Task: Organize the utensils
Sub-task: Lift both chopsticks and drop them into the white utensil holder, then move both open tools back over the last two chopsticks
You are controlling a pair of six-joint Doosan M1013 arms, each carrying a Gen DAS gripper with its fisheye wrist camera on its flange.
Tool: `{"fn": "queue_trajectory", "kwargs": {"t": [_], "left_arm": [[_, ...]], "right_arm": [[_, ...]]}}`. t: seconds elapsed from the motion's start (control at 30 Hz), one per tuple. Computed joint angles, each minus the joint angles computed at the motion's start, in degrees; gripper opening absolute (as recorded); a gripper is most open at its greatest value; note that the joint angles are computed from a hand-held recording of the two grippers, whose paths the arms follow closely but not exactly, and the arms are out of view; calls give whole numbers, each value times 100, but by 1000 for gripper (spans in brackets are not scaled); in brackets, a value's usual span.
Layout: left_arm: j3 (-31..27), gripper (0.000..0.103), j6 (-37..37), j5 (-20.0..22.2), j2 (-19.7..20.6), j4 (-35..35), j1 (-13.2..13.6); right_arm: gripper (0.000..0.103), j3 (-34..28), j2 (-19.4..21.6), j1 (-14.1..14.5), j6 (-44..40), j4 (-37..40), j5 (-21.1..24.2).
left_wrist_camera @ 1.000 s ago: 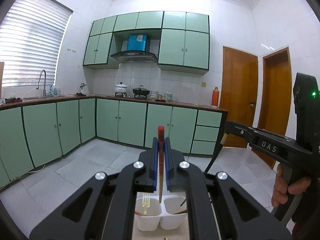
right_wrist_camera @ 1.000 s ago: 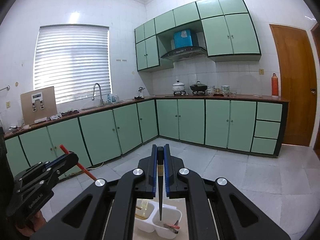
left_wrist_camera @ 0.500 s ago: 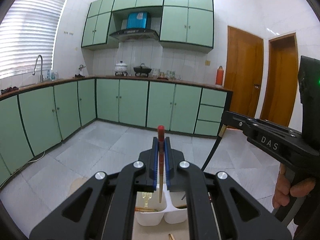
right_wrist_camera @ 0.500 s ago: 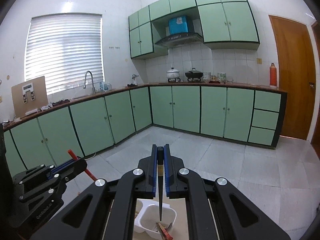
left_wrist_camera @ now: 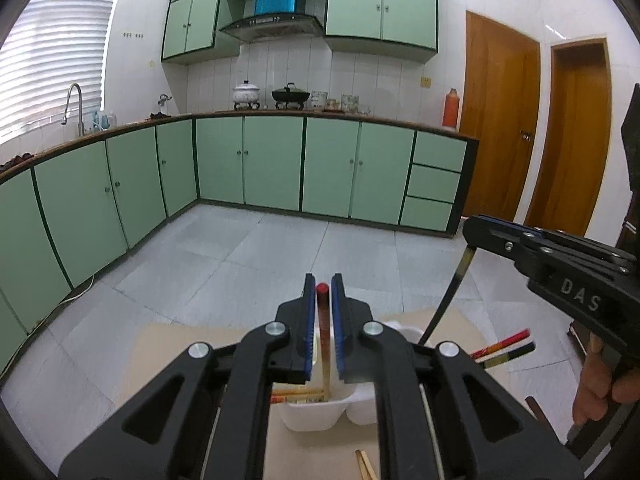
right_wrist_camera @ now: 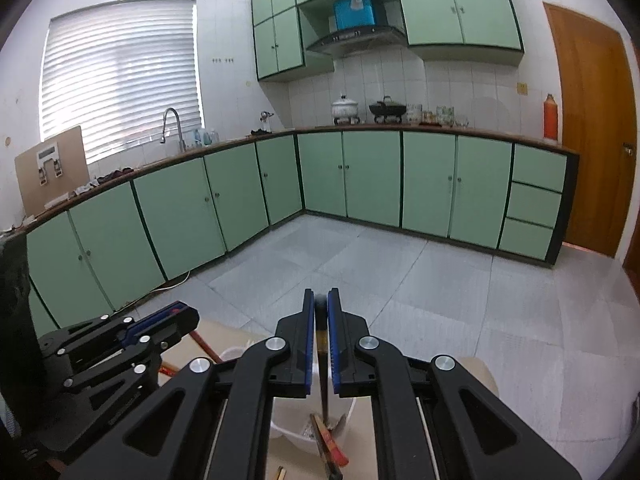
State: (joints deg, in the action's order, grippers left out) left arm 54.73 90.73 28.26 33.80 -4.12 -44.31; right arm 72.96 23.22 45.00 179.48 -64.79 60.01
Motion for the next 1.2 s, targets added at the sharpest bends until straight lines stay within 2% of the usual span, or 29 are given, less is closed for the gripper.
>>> {"fn": "queue_trajectory", "kwargs": {"t": [0.07, 0.13, 0.17, 0.23, 0.27, 0.33, 0.47, 0.53, 0.6, 0.77, 0.9, 1.03, 1.2], "left_arm": [[69, 20, -40, -8, -26, 30, 6], [161, 33, -133, -77, -78, 65, 7], [219, 38, -146, -138, -112, 55, 11], [330, 45, -156, -268, -187, 68, 12], [386, 49, -198, -340, -225, 133, 4], [531, 51, -263, -498, -321, 229, -3], [847, 66, -478, -837, -525, 418, -14], [1018, 70, -594, -983, -634, 505, -21], [1202, 75, -845, -1116, -746, 719, -32], [1675, 82, -1610, -1398, -1024, 1353, -56], [2063, 86, -2396, -1545, -1233, 2222, -103], [2369, 88, -2493, -1616, -1410, 2392, -126], [2755, 90, -2100, -1602, -1614, 2003, -134]], "right_arm": [[14, 64, -22, 19, 115, 15, -10], [26, 126, -49, 56, 223, -22, 42], [29, 138, -57, 63, 251, -40, 56], [39, 191, -85, 106, 374, -128, 117], [40, 219, -102, 134, 434, -167, 149], [47, 249, -126, 170, 509, -233, 198], [64, 312, -160, 335, 788, -551, 498], [74, 362, -183, 423, 934, -689, 631], [80, 406, -192, 524, 1056, -806, 790], [86, 516, -207, 710, 1235, -875, 942], [91, 600, -181, 884, 1407, -919, 1073], [95, 633, -121, 1045, 1459, -933, 1189], [97, 706, -69, 1209, 1458, -690, 1213]]}}
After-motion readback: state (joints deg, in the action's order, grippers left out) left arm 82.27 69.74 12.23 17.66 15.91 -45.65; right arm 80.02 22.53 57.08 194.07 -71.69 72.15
